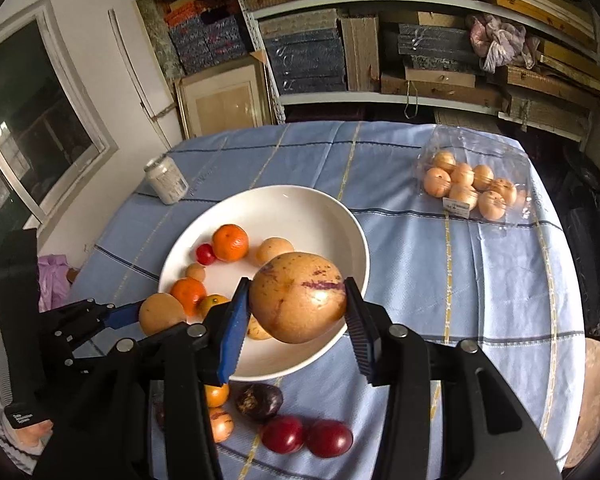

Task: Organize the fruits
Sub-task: 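Carry both pale fruits onto the white plate and open both tools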

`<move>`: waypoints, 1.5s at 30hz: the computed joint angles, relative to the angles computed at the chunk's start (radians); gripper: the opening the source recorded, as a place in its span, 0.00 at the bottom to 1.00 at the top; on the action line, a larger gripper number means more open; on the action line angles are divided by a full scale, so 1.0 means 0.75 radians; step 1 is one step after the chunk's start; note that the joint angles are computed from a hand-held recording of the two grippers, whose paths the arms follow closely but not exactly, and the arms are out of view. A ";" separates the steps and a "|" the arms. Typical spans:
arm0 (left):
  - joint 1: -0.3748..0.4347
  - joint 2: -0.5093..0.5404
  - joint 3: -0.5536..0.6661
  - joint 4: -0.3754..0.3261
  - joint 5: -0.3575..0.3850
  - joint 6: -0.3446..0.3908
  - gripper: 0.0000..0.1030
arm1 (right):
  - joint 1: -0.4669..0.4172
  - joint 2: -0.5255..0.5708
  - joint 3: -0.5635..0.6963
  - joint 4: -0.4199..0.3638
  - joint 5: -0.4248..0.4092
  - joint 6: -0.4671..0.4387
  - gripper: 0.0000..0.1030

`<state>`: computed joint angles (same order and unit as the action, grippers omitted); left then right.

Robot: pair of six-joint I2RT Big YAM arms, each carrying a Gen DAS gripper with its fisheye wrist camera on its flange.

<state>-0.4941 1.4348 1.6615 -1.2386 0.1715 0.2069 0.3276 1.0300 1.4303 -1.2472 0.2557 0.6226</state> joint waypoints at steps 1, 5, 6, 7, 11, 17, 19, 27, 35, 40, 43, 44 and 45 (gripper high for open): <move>-0.002 0.008 0.001 0.007 -0.006 -0.004 0.46 | -0.012 0.010 -0.003 0.010 -0.010 -0.016 0.43; -0.006 0.032 0.001 0.017 -0.009 -0.013 0.46 | -0.035 0.054 -0.012 0.052 -0.037 -0.060 0.43; -0.008 0.037 -0.001 0.021 -0.010 -0.012 0.46 | -0.039 0.068 -0.014 0.063 -0.043 -0.072 0.43; -0.009 0.043 -0.003 0.025 -0.013 -0.011 0.46 | -0.043 0.081 -0.013 0.071 -0.048 -0.082 0.43; -0.009 0.070 -0.003 0.024 -0.013 -0.014 0.46 | -0.052 0.119 -0.013 0.098 -0.066 -0.112 0.43; -0.018 0.076 -0.013 0.053 -0.016 -0.004 0.46 | -0.064 0.163 -0.021 0.131 -0.090 -0.142 0.43; -0.021 0.080 -0.010 0.058 -0.011 -0.011 0.46 | -0.068 0.175 -0.024 0.141 -0.096 -0.151 0.43; -0.024 0.103 0.014 0.065 0.001 -0.034 0.46 | -0.078 0.201 -0.047 0.163 -0.113 -0.157 0.43; -0.025 0.112 0.025 0.072 0.003 -0.037 0.46 | -0.092 0.207 -0.070 0.177 -0.131 -0.155 0.43; -0.024 0.111 0.021 0.080 0.005 -0.039 0.46 | -0.095 0.207 -0.078 0.181 -0.139 -0.152 0.43; -0.024 0.111 0.021 0.080 0.005 -0.039 0.46 | -0.093 0.209 -0.080 0.185 -0.140 -0.149 0.43; -0.023 0.112 0.022 0.079 0.004 -0.040 0.46 | -0.094 0.209 -0.081 0.185 -0.141 -0.150 0.43; -0.024 0.112 0.021 0.079 0.004 -0.040 0.46 | -0.095 0.210 -0.080 0.185 -0.143 -0.150 0.43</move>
